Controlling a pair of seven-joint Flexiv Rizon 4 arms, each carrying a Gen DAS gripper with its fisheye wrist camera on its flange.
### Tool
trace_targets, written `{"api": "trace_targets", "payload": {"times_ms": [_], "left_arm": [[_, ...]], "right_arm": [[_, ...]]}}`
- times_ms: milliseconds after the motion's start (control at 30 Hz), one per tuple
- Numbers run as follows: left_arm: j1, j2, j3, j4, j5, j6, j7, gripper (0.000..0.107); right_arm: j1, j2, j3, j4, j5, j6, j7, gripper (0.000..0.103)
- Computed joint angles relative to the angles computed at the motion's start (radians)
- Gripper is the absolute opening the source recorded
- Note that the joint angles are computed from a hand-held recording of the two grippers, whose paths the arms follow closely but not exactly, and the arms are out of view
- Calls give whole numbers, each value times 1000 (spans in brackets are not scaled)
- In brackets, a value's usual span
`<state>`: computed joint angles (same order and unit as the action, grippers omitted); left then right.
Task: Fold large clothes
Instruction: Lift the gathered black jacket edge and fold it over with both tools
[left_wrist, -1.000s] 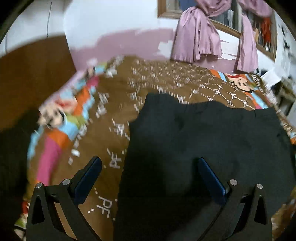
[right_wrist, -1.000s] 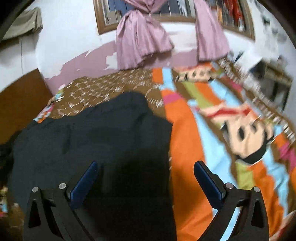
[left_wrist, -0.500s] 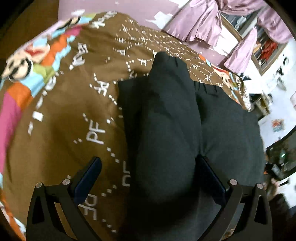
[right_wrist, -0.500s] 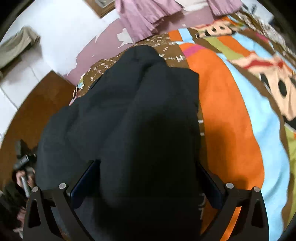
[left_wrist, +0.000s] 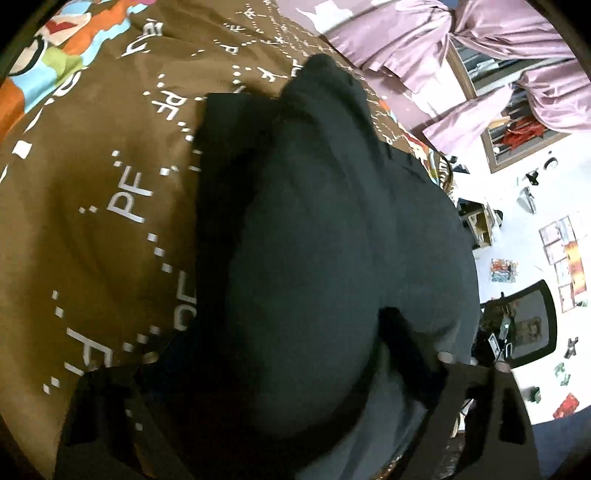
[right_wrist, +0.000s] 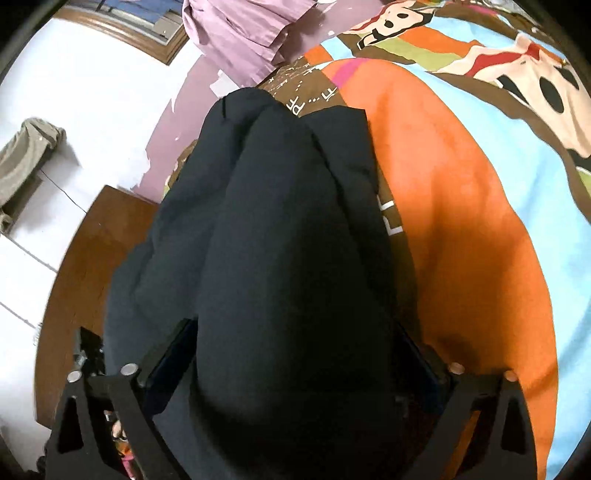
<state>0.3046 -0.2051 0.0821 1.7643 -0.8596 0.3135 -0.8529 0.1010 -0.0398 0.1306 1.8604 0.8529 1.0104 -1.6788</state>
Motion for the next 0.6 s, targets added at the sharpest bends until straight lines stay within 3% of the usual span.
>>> {"api": "trace_targets", "payload": {"times_ms": [200,333,433,600], "left_arm": [[-14,41,10,31,8,55,-5,47],[-40,119,21,80,19,94,24,27],[-70,182,29,100,31,117,32,21],[-114,267,49,124,26,133,26,18]], "right_arm": [[23,32,10,34,-45,50,58,54],[59,65,27,74,-196,111,168,29],[86,98,39,104,-362,153,277,21],[122,159,51,114,-548,198,395,18]]}}
